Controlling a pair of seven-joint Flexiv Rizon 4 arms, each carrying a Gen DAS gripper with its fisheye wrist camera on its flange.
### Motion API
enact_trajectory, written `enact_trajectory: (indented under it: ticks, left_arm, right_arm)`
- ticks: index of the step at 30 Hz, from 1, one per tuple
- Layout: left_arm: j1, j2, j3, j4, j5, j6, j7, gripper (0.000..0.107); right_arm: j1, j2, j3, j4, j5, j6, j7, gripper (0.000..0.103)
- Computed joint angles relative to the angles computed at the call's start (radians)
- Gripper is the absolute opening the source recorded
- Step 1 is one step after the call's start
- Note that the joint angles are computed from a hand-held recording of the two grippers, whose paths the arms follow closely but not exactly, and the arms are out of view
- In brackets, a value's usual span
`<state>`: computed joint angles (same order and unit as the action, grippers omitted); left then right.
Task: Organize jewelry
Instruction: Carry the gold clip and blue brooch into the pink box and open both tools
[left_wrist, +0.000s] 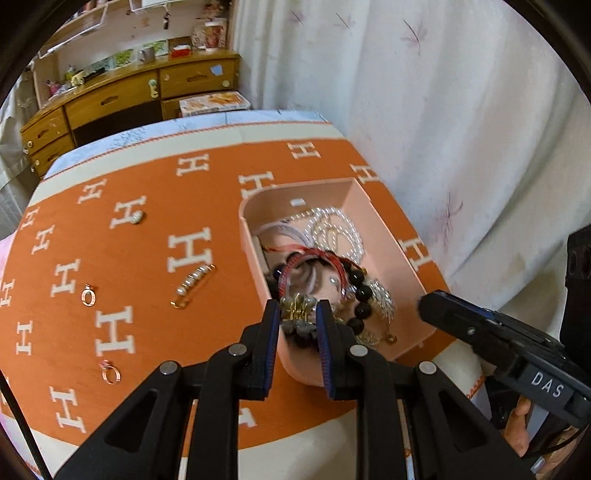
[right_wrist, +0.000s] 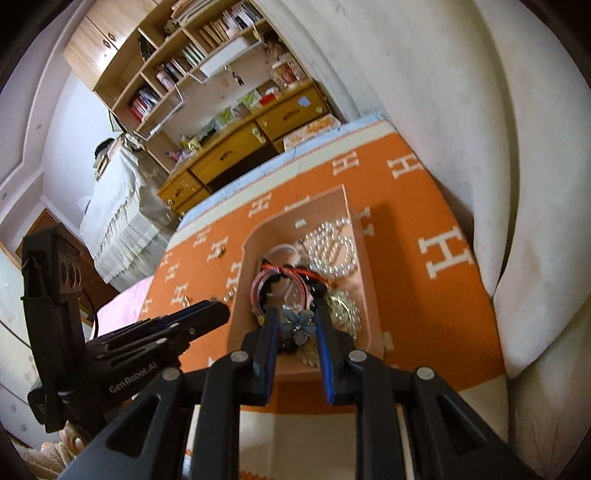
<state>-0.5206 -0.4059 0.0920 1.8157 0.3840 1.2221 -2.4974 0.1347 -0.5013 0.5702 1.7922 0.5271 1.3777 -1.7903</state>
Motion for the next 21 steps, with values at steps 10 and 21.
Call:
enact_trajectory:
  ticks: [10,21]
  left_arm:
    - [-0.134,0.031,0.108,-0.062,0.270,-0.096,-0.261,0.085]
    - [-0.089,0.110,0.033,-0.026,0.436,-0.175,-0.402,0.088]
  right_arm:
    - [0.094,0.018,-0.078,0.065,-0.114,0.077,0.082,0.023]
    - [0.051,0.013,-0.010,0.128,-0.224,0.189,0.156,0.023]
